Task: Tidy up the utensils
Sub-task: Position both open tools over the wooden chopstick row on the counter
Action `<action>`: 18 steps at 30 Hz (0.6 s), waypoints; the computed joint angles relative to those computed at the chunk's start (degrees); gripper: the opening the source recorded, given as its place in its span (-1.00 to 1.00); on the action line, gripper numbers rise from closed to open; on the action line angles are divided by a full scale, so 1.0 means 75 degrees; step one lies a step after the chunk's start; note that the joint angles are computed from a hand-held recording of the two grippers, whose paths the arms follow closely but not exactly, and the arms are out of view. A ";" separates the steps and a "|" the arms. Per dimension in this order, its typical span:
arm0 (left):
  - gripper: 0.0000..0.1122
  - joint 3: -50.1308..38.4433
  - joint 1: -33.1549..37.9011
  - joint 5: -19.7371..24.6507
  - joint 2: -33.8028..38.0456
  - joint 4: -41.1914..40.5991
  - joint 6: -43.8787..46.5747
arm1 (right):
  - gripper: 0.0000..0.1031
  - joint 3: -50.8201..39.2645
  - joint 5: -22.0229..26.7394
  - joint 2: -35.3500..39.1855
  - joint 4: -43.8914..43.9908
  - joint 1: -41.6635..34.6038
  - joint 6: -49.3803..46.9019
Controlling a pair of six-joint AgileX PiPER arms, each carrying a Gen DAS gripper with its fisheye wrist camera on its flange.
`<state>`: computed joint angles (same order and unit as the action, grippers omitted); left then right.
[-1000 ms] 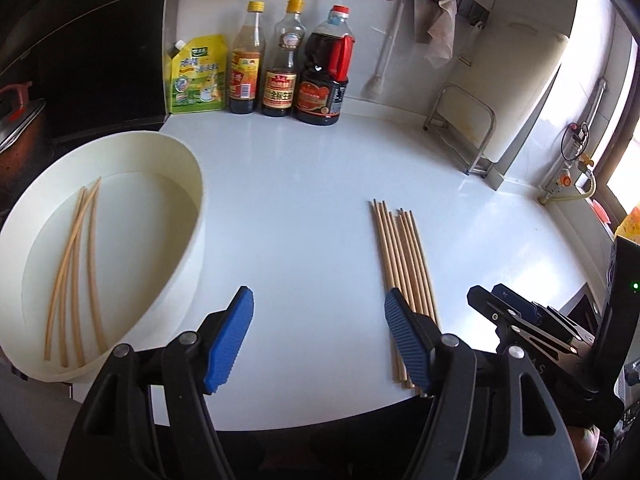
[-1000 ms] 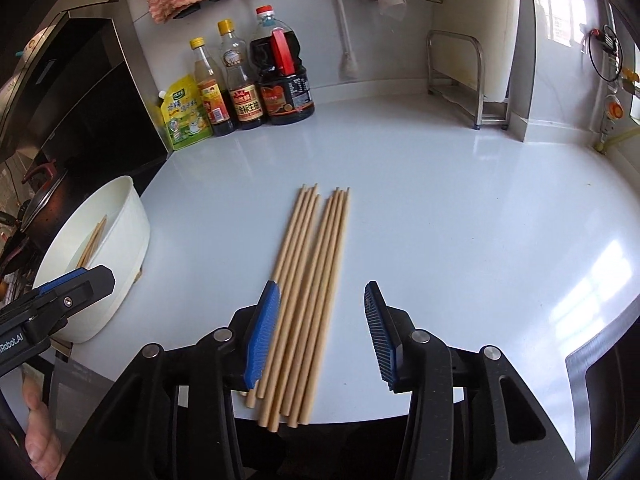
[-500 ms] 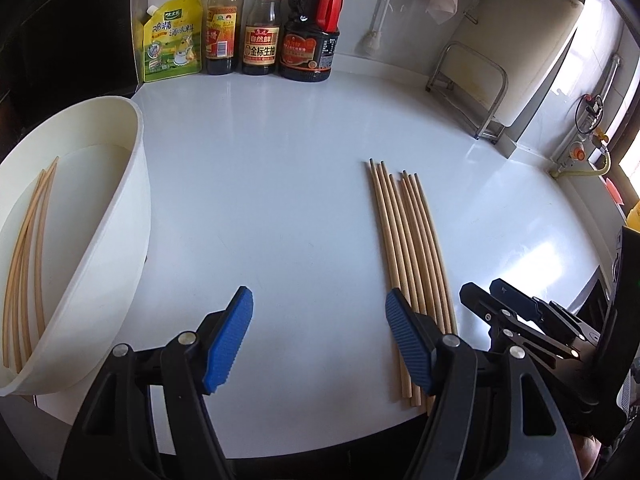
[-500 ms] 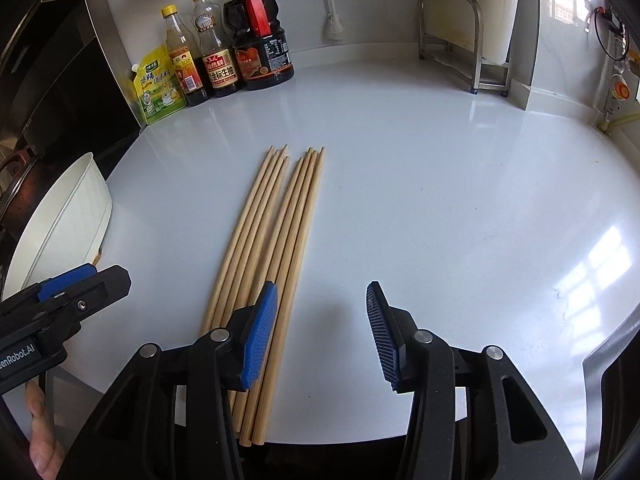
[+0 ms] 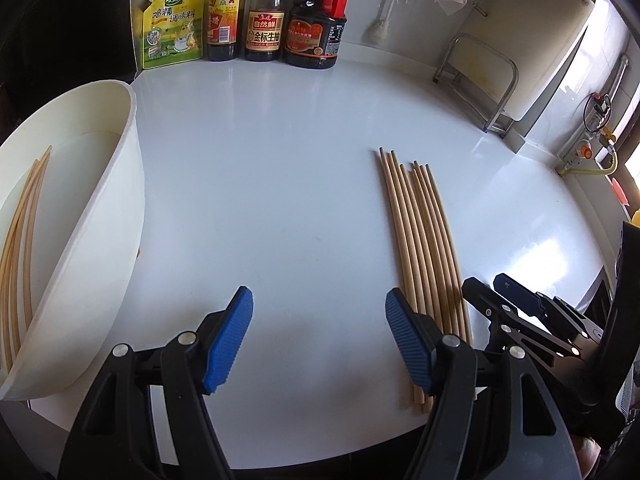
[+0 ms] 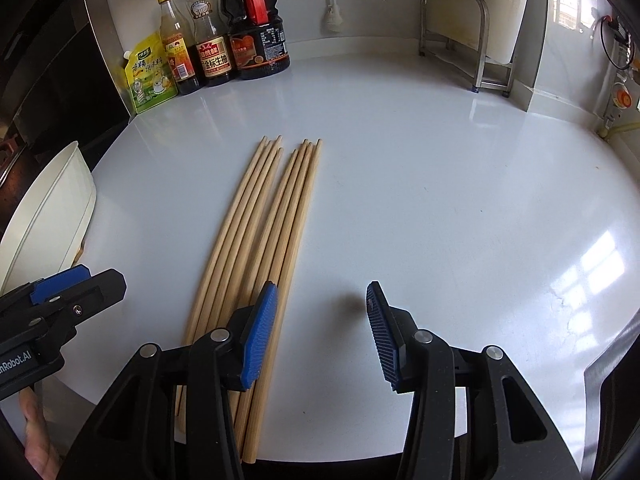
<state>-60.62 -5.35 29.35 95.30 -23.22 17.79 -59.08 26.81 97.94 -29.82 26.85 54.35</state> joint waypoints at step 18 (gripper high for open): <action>0.20 -0.0064 -0.0203 -0.0149 0.0252 0.0004 -0.0076 | -0.13 0.0121 0.0175 -0.0006 -0.0621 0.0055 0.0388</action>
<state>-61.10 -6.87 28.23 97.19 -23.19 17.22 -58.17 28.13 97.89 -34.48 27.27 57.26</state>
